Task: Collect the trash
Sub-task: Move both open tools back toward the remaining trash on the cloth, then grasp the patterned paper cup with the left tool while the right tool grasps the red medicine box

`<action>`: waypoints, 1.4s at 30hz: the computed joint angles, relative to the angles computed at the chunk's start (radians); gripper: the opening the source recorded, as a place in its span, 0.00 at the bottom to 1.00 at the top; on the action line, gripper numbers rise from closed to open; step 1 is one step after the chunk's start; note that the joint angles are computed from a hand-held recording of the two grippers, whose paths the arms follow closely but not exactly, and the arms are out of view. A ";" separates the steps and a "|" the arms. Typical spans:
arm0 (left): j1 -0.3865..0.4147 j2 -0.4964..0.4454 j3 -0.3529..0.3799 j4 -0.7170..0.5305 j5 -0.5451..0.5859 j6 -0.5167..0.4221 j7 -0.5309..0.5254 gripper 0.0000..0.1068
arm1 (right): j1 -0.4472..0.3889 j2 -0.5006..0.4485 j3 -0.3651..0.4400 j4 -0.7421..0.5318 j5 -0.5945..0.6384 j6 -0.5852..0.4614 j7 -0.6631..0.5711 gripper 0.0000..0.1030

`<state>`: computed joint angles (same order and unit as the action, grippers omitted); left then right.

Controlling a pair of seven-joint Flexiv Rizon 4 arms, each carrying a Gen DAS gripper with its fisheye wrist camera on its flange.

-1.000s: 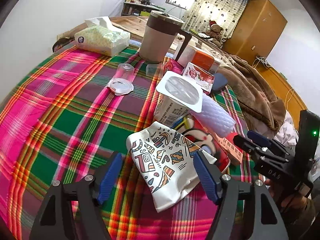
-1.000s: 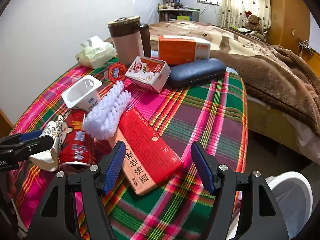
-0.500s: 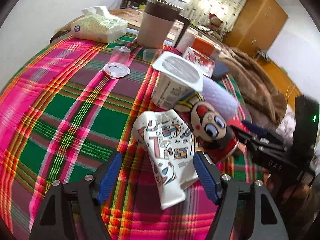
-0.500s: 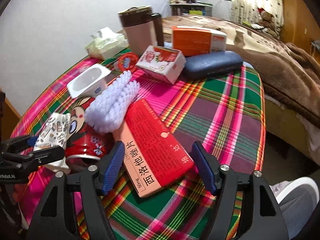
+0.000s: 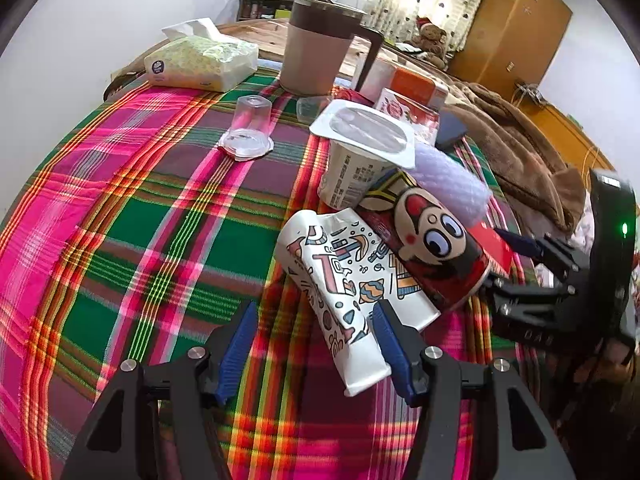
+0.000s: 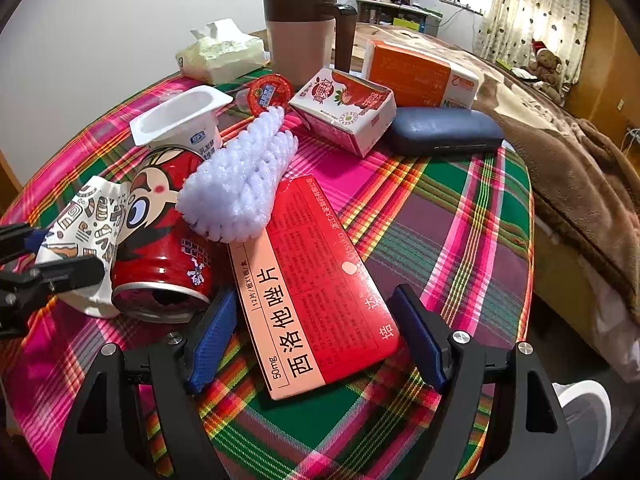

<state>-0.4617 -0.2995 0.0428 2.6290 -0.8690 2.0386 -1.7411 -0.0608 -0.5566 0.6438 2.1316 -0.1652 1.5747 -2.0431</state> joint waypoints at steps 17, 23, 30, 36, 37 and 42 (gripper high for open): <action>0.037 -0.015 0.004 0.003 0.124 0.056 -0.147 0.20 | 0.015 0.018 -0.044 0.050 -0.043 0.086 0.134 0.76; -0.008 -0.010 0.001 0.010 0.041 0.077 -0.095 0.18 | -0.007 0.033 -0.052 0.088 -0.080 0.148 0.204 0.75; -0.022 0.008 -0.039 0.032 -0.021 0.110 -0.061 0.18 | -0.146 0.025 0.037 0.129 -0.156 0.172 0.285 0.75; -0.049 0.026 -0.062 0.043 -0.072 0.140 -0.035 0.18 | -0.246 0.018 0.097 0.162 -0.229 0.191 0.352 0.75; -0.056 0.030 -0.067 0.044 -0.087 0.147 -0.026 0.18 | -0.256 0.018 0.101 0.168 -0.241 0.198 0.363 0.75; -0.094 0.050 -0.104 0.040 -0.184 0.187 0.045 0.18 | -0.296 0.034 0.106 0.205 -0.294 0.246 0.413 0.75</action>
<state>-0.5561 -0.2495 -0.0610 2.6688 -1.0527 2.2259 -1.6959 -0.3572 -0.5226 0.7503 2.3370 -0.4594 1.8211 -1.6296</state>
